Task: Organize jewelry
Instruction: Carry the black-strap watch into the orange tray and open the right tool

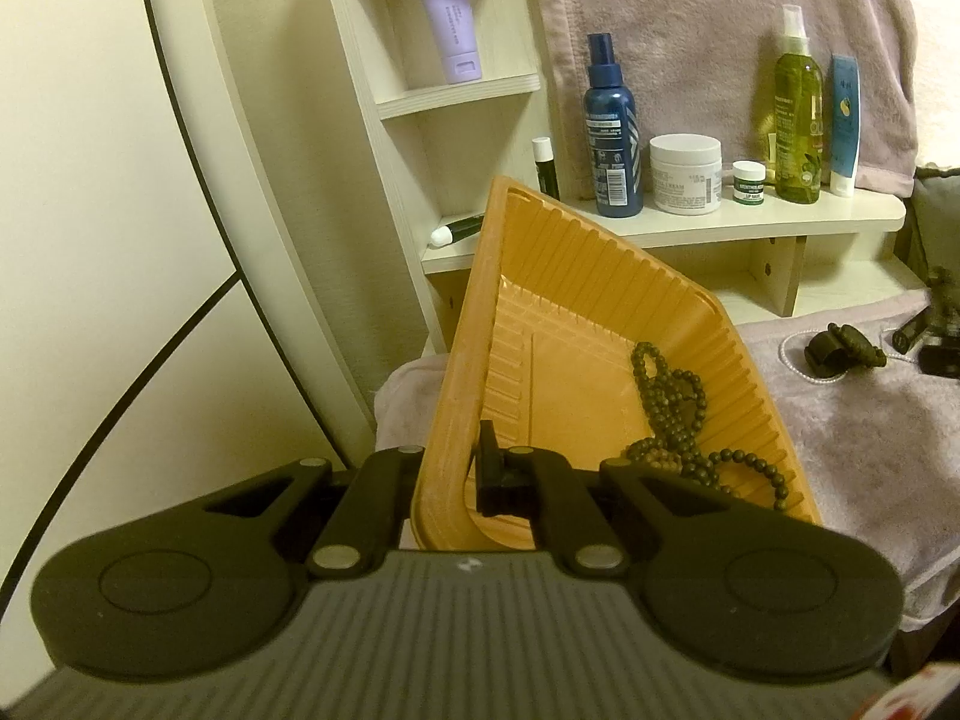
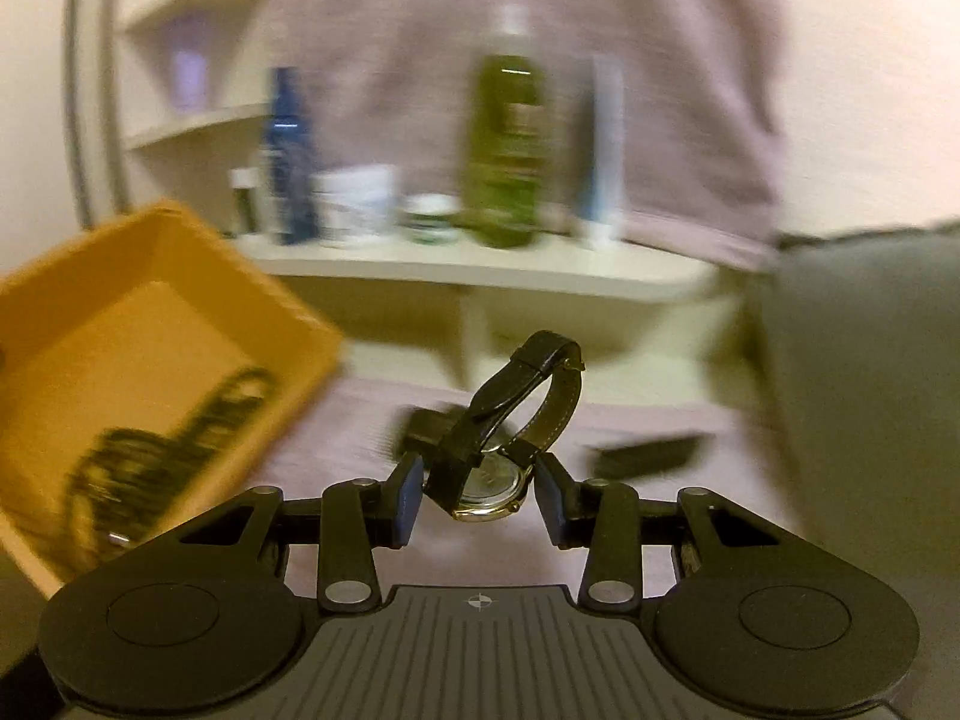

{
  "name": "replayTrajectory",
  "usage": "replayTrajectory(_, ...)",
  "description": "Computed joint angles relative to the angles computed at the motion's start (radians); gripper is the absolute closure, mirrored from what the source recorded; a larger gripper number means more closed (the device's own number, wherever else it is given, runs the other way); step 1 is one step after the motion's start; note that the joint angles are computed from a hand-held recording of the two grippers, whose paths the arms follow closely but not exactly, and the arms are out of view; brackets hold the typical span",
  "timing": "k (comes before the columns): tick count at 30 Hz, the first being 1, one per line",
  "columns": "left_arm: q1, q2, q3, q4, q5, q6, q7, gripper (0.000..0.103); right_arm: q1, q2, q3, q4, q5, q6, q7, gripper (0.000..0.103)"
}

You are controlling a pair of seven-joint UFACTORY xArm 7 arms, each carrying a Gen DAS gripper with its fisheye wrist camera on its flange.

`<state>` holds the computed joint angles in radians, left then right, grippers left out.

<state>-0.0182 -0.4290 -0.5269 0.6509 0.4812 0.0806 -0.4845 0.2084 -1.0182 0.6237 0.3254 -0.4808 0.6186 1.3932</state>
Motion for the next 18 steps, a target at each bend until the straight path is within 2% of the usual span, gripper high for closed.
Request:
replayTrajectory(7,-0.003,0.000,0.003,0.000,0.000,0.000,-0.001,0.098,-0.197,0.217,0.067,0.115,-0.087,-0.350,-0.004,0.062)
replayTrajectory(11,-0.005,0.000,0.004,0.000,-0.002,0.000,-0.002,0.098,-0.297,0.311,0.127,0.176,-0.089,-0.455,-0.045,0.062)
replayTrajectory(18,-0.008,0.002,0.006,0.002,-0.002,0.001,-0.001,0.098,-0.429,0.410,0.232,0.245,-0.059,-0.526,-0.102,0.062)
